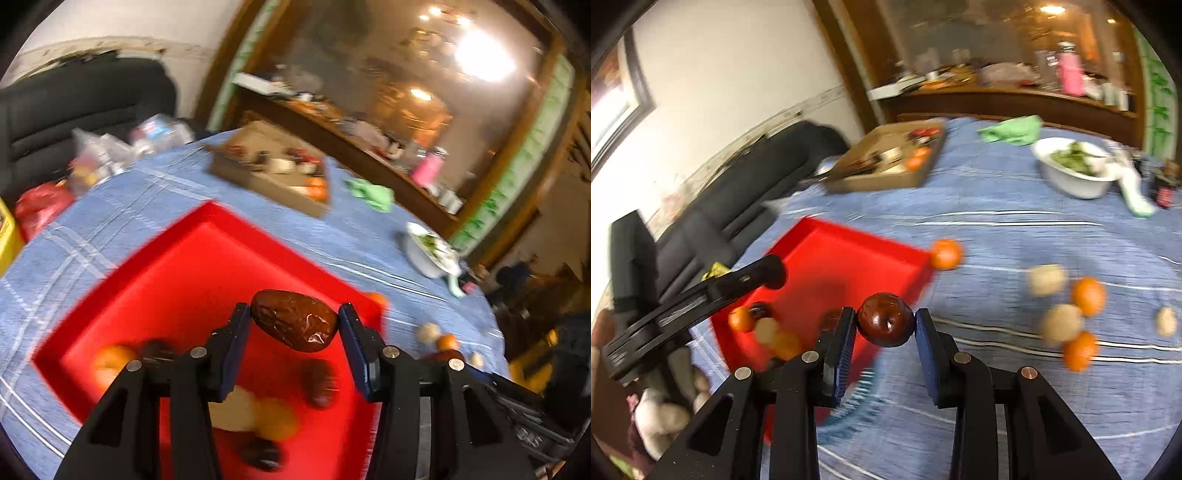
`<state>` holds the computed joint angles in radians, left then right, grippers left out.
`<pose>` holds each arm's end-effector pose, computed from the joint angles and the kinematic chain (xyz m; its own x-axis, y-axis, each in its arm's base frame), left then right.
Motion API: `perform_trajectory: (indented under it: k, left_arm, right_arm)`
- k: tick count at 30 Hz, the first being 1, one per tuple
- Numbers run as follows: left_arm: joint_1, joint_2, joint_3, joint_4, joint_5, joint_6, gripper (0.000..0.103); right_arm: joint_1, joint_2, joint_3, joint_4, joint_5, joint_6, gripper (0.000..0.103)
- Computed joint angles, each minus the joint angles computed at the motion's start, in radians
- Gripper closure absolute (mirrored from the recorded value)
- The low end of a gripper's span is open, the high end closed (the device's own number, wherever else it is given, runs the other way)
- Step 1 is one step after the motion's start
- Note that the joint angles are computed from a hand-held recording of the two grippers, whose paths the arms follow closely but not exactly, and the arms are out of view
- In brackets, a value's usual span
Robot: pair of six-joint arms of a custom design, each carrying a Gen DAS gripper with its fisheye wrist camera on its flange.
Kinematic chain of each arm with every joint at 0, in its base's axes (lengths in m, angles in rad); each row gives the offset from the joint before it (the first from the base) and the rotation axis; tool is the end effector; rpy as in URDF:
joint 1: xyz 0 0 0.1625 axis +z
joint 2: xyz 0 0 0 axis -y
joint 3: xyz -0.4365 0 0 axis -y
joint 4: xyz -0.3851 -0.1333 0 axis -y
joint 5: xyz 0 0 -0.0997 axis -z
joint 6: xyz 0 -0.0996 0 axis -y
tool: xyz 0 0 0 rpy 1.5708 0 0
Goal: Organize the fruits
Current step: 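Carry both red dates over the red tray and open both grippers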
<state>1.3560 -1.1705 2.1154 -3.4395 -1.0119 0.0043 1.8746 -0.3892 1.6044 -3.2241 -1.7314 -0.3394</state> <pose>0.0703 -0.5508 0.2810 -0.9180 -0.2301 -0.3231 0.1324 0.5899 -0.7965 0.3124 -0.6041 -0.0796 -0.8171 -0.5051 0.2778 -0.5758 0.7380 -0.3518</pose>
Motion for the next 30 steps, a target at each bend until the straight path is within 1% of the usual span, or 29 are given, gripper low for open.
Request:
perform_trajectory:
  k: [2, 5, 9, 10, 12, 13, 15, 17, 18, 23, 25, 27, 28, 29, 30]
  left_arm:
    - [0.021, -0.001, -0.013, 0.03, 0.023, -0.013, 0.055]
    - [0.047, 0.0, -0.029, 0.063, 0.032, -0.039, 0.055]
    - [0.058, -0.003, -0.016, 0.046, 0.038, -0.045, 0.054]
    - [0.06, -0.006, -0.012, 0.044, 0.032, -0.047, 0.053]
    - [0.059, -0.014, 0.001, 0.028, 0.027, -0.049, 0.047]
    - [0.058, -0.017, 0.006, 0.02, 0.027, -0.051, 0.042]
    - [0.054, -0.027, 0.02, -0.001, 0.019, -0.047, 0.041]
    - [0.045, -0.035, 0.035, -0.013, 0.019, -0.045, 0.04]
    - [0.04, -0.04, 0.043, -0.02, 0.021, -0.044, 0.04]
    - [0.001, -0.051, 0.081, -0.056, 0.05, -0.033, 0.037]
    - [-0.03, -0.044, 0.098, -0.083, 0.095, -0.014, 0.034]
    - [-0.075, -0.023, 0.119, -0.143, 0.168, 0.024, 0.031]
    - [-0.097, -0.01, 0.127, -0.175, 0.204, 0.043, 0.025]
    - [-0.114, 0.002, 0.132, -0.197, 0.235, 0.055, 0.016]
    - [-0.142, 0.024, 0.137, -0.234, 0.293, 0.074, 0.011]
  right_arm:
    - [0.017, 0.03, -0.042, 0.043, 0.007, -0.002, 0.067]
    - [0.036, 0.077, -0.107, 0.091, -0.011, -0.006, 0.067]
    - [0.052, 0.142, -0.2, 0.145, -0.061, -0.005, 0.067]
    - [0.055, 0.157, -0.222, 0.148, -0.072, -0.005, 0.066]
    - [0.055, 0.174, -0.254, 0.17, -0.075, 0.0, 0.066]
    - [0.054, 0.182, -0.269, 0.183, -0.069, 0.005, 0.064]
    - [0.056, 0.197, -0.295, 0.198, -0.069, 0.01, 0.061]
    - [0.059, 0.202, -0.298, 0.186, -0.07, 0.004, 0.057]
    - [0.06, 0.2, -0.294, 0.18, -0.069, 0.001, 0.054]
    - [0.056, 0.159, -0.233, 0.134, -0.056, 0.013, 0.051]
    - [0.051, 0.134, -0.186, 0.091, -0.058, 0.022, 0.047]
    - [0.044, 0.11, -0.139, 0.046, -0.056, 0.027, 0.045]
    - [0.039, 0.097, -0.112, 0.02, -0.058, 0.028, 0.043]
    - [0.036, 0.085, -0.084, -0.011, -0.067, 0.029, 0.042]
    - [0.032, 0.072, -0.053, -0.048, -0.08, 0.032, 0.041]
